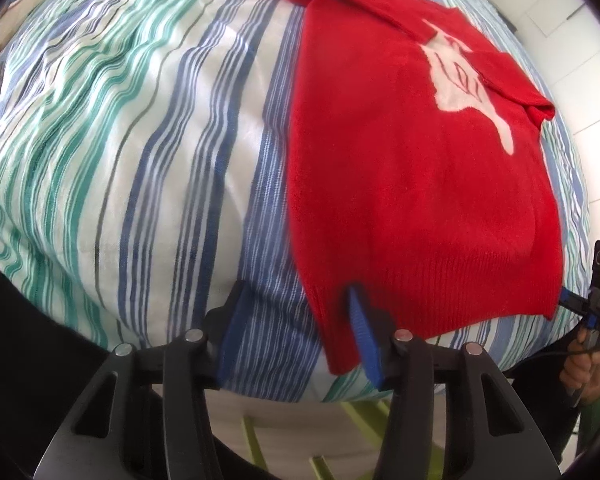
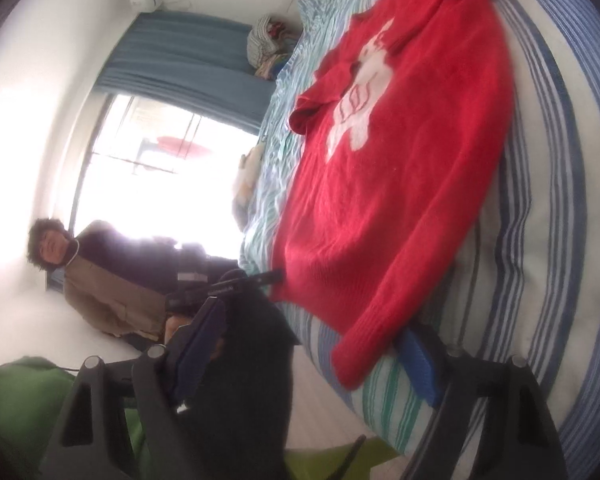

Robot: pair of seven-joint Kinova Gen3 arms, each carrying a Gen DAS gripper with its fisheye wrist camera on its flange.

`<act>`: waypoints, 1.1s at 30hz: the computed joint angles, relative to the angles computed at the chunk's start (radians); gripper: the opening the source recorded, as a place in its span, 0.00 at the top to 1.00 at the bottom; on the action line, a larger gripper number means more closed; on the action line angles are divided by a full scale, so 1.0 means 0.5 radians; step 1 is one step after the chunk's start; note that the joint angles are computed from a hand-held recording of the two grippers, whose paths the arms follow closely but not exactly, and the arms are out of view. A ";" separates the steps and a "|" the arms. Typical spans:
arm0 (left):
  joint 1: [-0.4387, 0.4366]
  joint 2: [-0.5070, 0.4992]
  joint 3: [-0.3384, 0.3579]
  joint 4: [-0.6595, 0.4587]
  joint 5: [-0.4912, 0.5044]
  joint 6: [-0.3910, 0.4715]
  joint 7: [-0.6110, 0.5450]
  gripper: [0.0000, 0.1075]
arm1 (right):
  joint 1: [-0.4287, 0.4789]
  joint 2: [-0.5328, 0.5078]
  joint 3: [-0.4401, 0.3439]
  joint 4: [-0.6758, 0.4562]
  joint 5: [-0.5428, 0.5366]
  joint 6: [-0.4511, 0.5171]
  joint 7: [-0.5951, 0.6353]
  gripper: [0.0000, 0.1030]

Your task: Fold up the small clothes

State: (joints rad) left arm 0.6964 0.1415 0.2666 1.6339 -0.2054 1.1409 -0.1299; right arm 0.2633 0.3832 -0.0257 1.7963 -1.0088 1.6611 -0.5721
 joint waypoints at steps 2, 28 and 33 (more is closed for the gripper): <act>0.001 0.050 0.010 -0.061 0.011 0.056 -0.080 0.68 | -0.053 -0.042 0.023 -0.004 0.103 -0.086 -0.092 0.38; 0.590 0.256 -0.138 -0.726 -0.587 1.047 0.206 0.29 | -0.443 -0.709 -0.044 -0.236 1.424 -0.810 -0.805 0.60; 0.573 0.194 -0.105 -0.613 -0.890 0.878 0.476 0.23 | -0.806 -0.572 -0.053 -0.699 1.735 -1.051 -0.761 0.44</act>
